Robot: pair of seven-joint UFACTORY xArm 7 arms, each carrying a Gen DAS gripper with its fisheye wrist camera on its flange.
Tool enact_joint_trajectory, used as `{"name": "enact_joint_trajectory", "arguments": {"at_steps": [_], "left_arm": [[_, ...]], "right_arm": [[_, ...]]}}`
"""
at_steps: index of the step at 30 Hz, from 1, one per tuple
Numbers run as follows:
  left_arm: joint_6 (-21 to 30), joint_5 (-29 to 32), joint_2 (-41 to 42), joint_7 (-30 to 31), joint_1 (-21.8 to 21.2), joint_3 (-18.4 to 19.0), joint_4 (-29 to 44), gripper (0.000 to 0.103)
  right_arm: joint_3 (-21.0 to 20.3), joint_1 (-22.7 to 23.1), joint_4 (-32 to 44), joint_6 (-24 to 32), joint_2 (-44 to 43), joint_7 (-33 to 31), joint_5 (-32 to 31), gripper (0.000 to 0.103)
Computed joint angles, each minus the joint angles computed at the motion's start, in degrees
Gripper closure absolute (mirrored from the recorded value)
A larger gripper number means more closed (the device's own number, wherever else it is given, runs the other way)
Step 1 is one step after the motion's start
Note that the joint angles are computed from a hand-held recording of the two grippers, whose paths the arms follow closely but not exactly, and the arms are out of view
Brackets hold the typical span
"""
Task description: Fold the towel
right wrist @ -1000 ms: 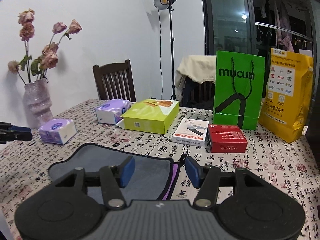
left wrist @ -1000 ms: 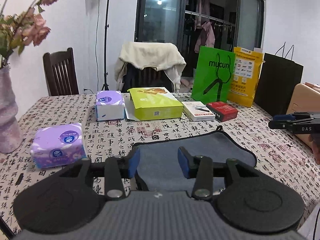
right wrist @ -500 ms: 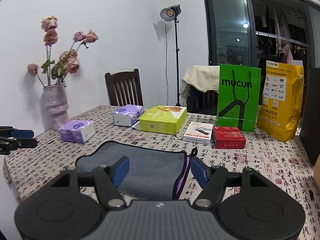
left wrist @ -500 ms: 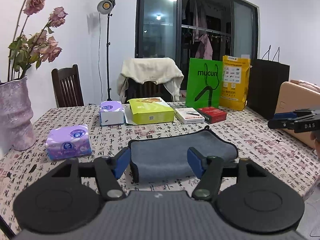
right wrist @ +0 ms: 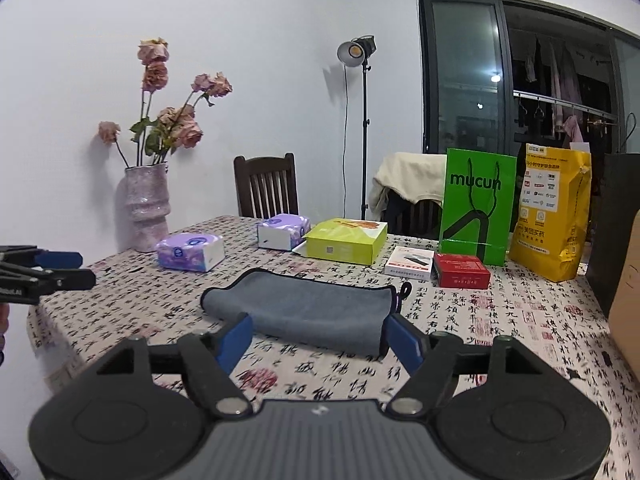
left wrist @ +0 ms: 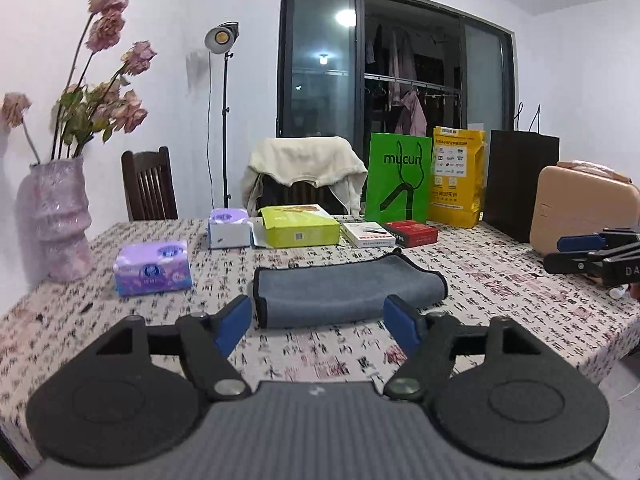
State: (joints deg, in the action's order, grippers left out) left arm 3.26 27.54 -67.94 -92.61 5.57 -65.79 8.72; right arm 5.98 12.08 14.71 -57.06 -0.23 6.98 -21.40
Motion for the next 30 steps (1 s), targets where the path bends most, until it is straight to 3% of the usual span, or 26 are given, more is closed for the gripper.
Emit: {"name": "enact_joint_trajectory", "arguments": {"at_steps": [5,13,19,30], "left_arm": [[6.2,-0.7,-1.0,-4.4,-8.4,-0.6,-1.7,0.028],[20.7,0.9,-0.3,-10.2,-23.2,0.2,-1.8,0.026],[29.7,2.5,2.0,-14.0,-29.0,-1.3,0.4,0.025],[39.6,4.6,8.8,-23.1,-35.3,-3.7,4.8,0.023]], "right_arm": [[0.9,1.2,-5.7,-4.5,-1.9,-2.1,2.4,0.024],[2.1,3.7,-12.2,-10.3,-3.1,-2.9,5.5,0.023],[3.4,5.9,-15.7,-17.0,-2.2,-3.5,11.5,0.022],[7.1,12.0,-19.7,-24.5,2.6,-3.7,19.8,0.021]]}}
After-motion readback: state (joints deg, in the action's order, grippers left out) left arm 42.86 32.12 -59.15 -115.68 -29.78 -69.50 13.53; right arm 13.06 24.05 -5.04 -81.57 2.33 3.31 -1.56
